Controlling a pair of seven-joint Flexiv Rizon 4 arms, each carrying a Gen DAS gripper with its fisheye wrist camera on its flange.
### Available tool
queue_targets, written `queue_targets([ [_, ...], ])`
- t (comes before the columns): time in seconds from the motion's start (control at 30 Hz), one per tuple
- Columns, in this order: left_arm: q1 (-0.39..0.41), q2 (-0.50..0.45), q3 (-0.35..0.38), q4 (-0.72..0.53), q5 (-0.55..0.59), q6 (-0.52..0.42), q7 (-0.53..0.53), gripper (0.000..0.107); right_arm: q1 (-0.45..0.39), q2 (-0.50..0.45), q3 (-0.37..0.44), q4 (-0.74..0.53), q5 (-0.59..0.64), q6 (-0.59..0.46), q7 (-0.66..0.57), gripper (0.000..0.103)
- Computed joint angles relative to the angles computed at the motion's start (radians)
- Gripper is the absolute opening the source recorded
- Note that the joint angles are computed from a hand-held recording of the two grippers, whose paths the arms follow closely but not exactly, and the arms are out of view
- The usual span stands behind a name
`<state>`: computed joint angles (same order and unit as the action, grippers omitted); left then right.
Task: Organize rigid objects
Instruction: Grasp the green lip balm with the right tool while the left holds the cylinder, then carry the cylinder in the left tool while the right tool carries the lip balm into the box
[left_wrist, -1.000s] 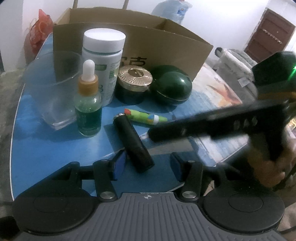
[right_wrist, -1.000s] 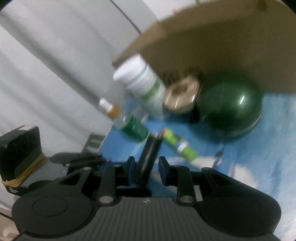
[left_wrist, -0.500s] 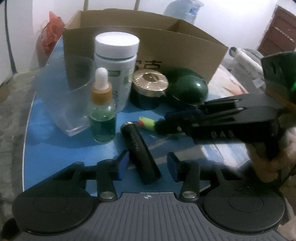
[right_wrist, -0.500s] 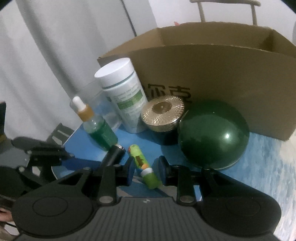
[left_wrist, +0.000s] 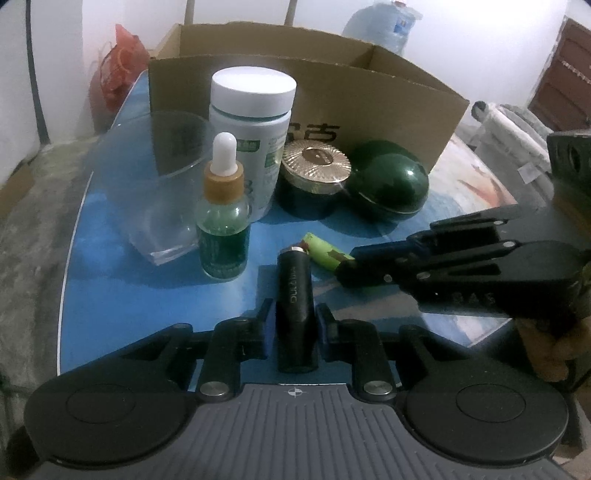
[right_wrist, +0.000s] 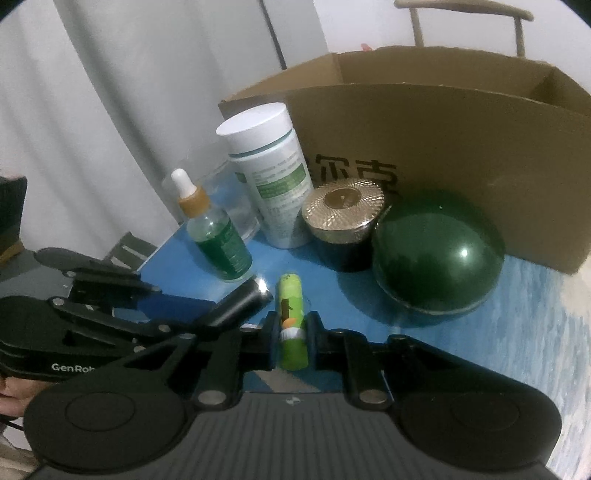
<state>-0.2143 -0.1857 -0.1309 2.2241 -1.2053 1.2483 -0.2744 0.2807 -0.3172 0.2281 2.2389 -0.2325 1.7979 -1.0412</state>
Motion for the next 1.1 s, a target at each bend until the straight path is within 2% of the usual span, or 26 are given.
queue_targets([
  [0.1,-0.005,0.026,-0.001,0.014,-0.046,-0.003,0.039,0.021,-0.095,0.004,0.090,0.014,-0.012,0.028,0.015,0.017],
  [0.17,-0.011,0.049,0.007,0.023,-0.072,-0.021,0.057,0.021,-0.078,0.019,0.077,0.025,-0.006,0.048,0.025,0.017],
  [0.23,-0.022,0.071,0.013,0.029,-0.110,-0.030,0.090,0.021,-0.120,0.027,0.111,0.033,-0.031,0.069,0.048,0.017],
  [0.4,-0.056,0.098,0.027,0.026,-0.189,-0.025,0.165,0.021,-0.025,0.075,0.015,0.054,-0.017,0.109,0.044,0.017],
  [0.43,-0.061,0.092,0.027,0.024,-0.195,-0.018,0.170,0.021,0.004,0.081,-0.003,0.052,0.025,0.099,0.013,0.017],
  [0.47,-0.061,0.083,0.030,0.021,-0.188,-0.016,0.159,0.021,0.004,0.080,-0.015,0.054,0.004,0.101,0.034,0.017],
  [0.53,-0.057,0.072,0.032,0.015,-0.196,-0.027,0.151,0.021,-0.055,0.065,0.027,0.048,-0.030,0.098,0.066,0.017],
  [0.6,-0.058,0.074,0.031,0.013,-0.215,-0.023,0.157,0.021,-0.066,0.057,0.030,0.047,-0.037,0.104,0.077,0.017],
  [0.77,-0.069,0.090,0.032,0.001,-0.260,-0.012,0.202,0.021,-0.025,0.075,-0.010,0.056,-0.016,0.132,0.071,0.017],
  [0.93,-0.076,0.131,0.040,-0.025,-0.306,-0.039,0.265,0.021,-0.047,0.119,-0.003,0.058,-0.048,0.163,0.067,0.017],
  [1.03,-0.073,0.142,0.046,-0.070,-0.328,-0.066,0.301,0.021,0.006,0.167,-0.058,0.044,-0.002,0.170,-0.003,0.017],
  [1.1,-0.064,0.131,0.046,-0.126,-0.323,-0.083,0.306,0.021,0.100,0.197,-0.133,0.014,0.102,0.146,-0.118,0.017],
])
